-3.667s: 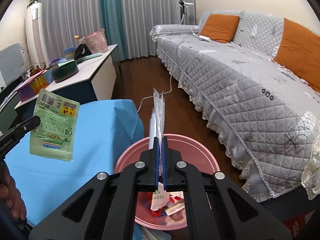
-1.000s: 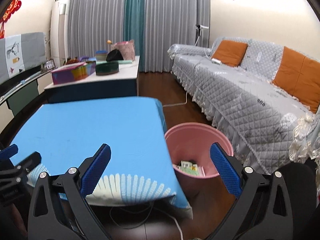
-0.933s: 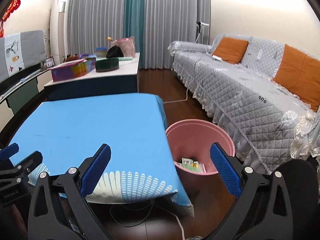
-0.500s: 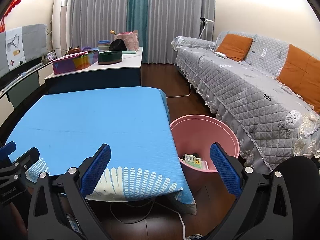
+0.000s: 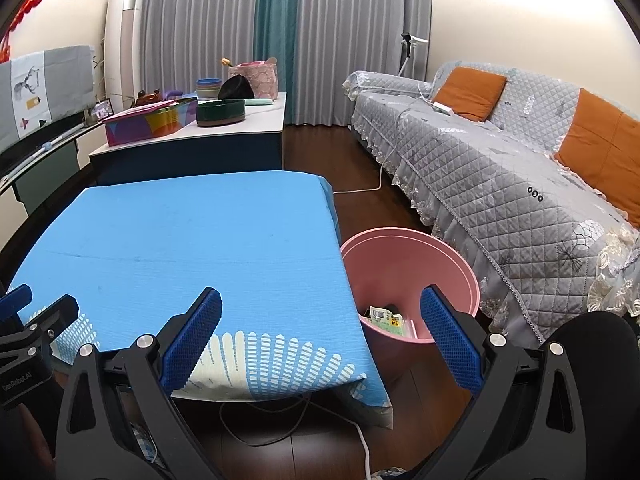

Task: Collect trash

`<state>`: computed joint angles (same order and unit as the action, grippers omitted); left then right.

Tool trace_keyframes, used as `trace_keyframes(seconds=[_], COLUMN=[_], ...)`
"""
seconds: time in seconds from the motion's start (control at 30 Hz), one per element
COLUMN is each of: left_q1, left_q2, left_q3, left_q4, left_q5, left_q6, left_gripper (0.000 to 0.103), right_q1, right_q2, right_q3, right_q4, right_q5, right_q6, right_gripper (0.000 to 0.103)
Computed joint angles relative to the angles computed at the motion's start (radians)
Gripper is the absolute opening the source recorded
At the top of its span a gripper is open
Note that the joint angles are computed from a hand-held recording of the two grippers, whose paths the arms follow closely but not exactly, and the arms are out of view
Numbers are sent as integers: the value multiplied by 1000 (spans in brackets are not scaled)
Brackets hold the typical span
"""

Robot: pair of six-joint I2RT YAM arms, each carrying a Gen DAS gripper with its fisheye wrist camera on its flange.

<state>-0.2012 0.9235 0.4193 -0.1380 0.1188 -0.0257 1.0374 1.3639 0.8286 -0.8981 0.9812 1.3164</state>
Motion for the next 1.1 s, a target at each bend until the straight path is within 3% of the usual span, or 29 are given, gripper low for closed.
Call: trace_keyframes(seconds=[1.1], left_q1=[-34], left_q2=[0], left_q3=[-5], left_q4=[-5], left_q5=[-22], left_q6=[9], left_gripper=[95], right_q1=[4], right_q2=[-7], right_q3=[-4], right_q4=[-7], right_q5=[0], right_q6=[2], right_gripper=[98])
